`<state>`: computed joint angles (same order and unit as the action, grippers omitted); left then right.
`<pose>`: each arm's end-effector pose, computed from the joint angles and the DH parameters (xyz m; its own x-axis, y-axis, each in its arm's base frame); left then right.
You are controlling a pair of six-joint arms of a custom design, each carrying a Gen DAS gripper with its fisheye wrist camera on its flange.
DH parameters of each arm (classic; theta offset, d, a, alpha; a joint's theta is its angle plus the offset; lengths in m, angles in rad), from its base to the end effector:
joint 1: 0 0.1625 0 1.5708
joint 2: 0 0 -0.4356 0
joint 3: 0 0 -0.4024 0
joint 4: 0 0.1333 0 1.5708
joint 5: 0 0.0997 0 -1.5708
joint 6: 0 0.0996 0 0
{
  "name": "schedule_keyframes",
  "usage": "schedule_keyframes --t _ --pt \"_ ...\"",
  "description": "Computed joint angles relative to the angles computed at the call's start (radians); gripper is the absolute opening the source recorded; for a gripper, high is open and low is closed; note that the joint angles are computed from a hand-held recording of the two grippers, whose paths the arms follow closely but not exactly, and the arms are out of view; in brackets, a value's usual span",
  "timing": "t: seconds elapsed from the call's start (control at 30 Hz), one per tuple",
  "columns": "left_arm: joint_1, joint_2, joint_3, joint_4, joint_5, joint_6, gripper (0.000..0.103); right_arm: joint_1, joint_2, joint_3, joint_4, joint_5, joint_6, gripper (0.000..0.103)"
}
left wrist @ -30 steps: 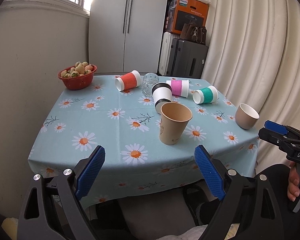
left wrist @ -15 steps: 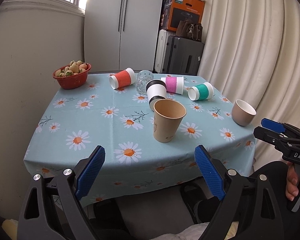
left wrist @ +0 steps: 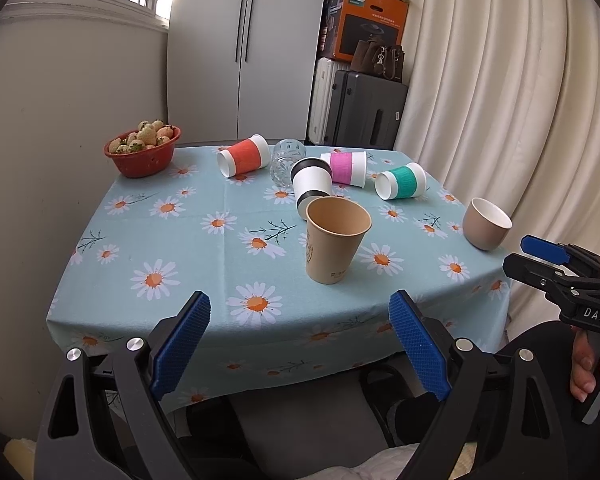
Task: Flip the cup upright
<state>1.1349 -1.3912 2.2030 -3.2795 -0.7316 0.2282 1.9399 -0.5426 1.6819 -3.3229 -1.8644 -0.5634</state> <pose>-0.0100 -0.5127 0.3355 -0.7694 -0.1107 -0.6291 0.4492 0.6064 -0.6561 0.3419 -0.5944 0.0013 -0.6479 -0.5682 0.5073 -0.7584 0.5435 -0.3598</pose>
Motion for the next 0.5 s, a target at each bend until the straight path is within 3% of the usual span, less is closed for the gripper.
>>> schedule_keyframes --t 0.5 --pt "0.003 0.000 -0.001 0.005 -0.012 -0.005 0.089 0.001 -0.002 0.004 -0.006 -0.005 -0.004 0.076"
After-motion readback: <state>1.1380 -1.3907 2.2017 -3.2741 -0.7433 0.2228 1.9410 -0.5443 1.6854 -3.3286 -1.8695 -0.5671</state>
